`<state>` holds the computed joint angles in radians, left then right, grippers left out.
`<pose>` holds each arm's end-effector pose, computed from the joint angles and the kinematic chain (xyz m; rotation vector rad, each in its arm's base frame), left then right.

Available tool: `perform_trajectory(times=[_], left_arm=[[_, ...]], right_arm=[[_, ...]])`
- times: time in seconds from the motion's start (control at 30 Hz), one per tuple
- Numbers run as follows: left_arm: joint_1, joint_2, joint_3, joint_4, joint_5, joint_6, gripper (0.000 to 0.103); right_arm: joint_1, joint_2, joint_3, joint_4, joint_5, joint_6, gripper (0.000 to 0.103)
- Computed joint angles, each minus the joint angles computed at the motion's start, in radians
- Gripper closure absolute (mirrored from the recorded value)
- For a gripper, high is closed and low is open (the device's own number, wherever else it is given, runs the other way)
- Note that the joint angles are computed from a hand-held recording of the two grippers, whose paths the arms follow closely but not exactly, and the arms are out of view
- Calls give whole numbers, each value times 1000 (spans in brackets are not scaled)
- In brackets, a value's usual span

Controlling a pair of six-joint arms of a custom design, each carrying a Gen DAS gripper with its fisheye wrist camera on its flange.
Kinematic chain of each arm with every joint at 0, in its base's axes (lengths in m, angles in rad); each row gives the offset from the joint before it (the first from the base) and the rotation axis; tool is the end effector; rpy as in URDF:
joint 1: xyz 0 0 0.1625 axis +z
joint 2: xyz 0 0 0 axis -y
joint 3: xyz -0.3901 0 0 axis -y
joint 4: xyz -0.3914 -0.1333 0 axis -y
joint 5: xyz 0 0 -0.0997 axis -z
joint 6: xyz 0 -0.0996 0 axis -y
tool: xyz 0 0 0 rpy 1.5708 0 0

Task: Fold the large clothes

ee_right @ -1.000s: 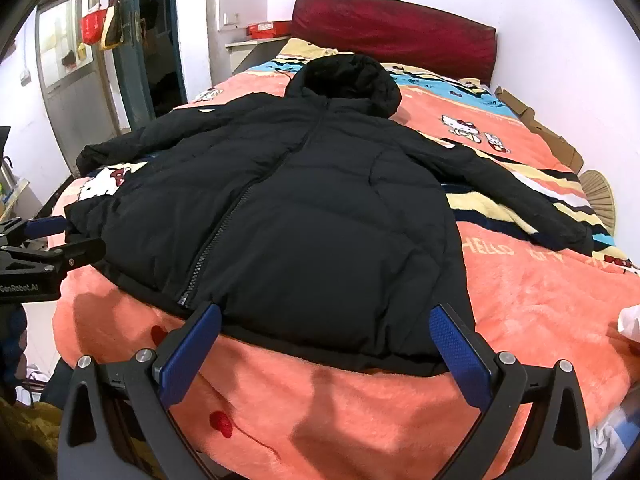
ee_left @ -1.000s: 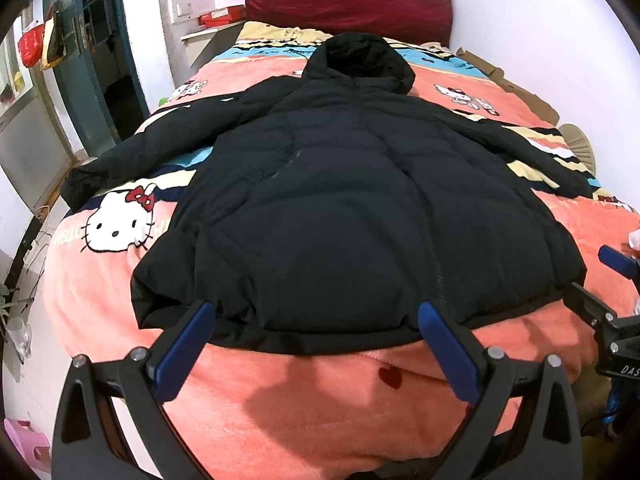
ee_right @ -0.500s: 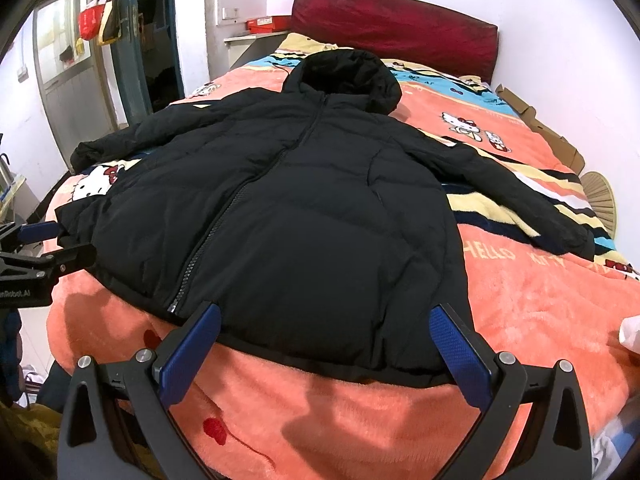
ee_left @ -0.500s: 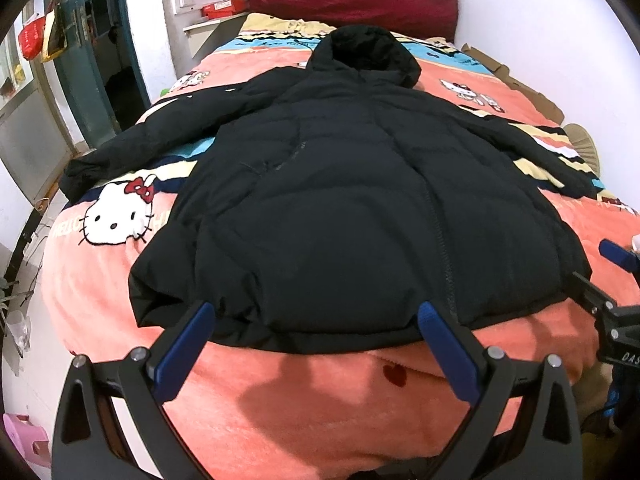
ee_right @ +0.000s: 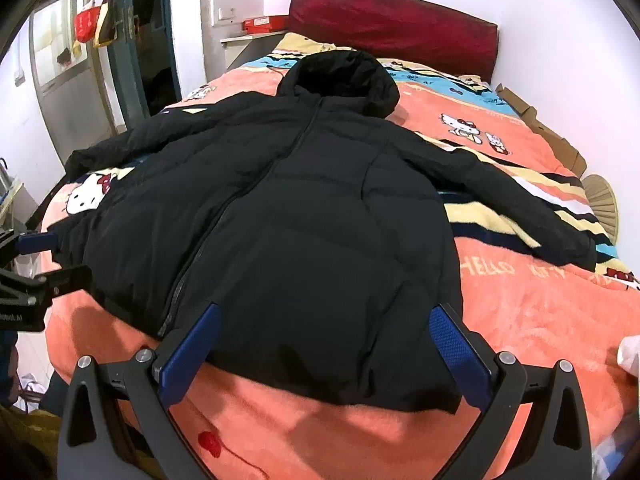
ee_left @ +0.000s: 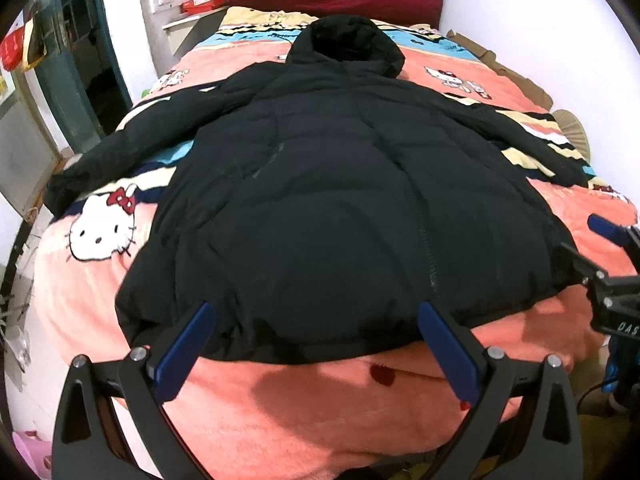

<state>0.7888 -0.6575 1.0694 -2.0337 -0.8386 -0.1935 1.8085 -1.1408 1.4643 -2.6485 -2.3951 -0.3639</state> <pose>-0.4014 -0.6877 0.1753 0.6937 2.3724 -0.4998 0.2122 -0.6202 0.4116 0.2830 -2.1760 0.7950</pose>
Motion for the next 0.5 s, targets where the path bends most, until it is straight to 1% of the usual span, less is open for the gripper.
perform_trajectory(times=[0.23, 0.3, 0.4, 0.5], left_arm=[[16, 54, -113, 42, -46, 8, 0], [20, 72, -150, 48, -48, 8, 0], [26, 113, -224, 74, -32, -1, 0], [38, 172, -335, 133, -23, -20, 0]], right_arm=[[-17, 30, -69, 9, 11, -3, 1], [-23, 39, -92, 17, 13, 5, 1], [-35, 55, -132, 24, 17, 6, 1], [-49, 71, -171, 37, 22, 13, 1]])
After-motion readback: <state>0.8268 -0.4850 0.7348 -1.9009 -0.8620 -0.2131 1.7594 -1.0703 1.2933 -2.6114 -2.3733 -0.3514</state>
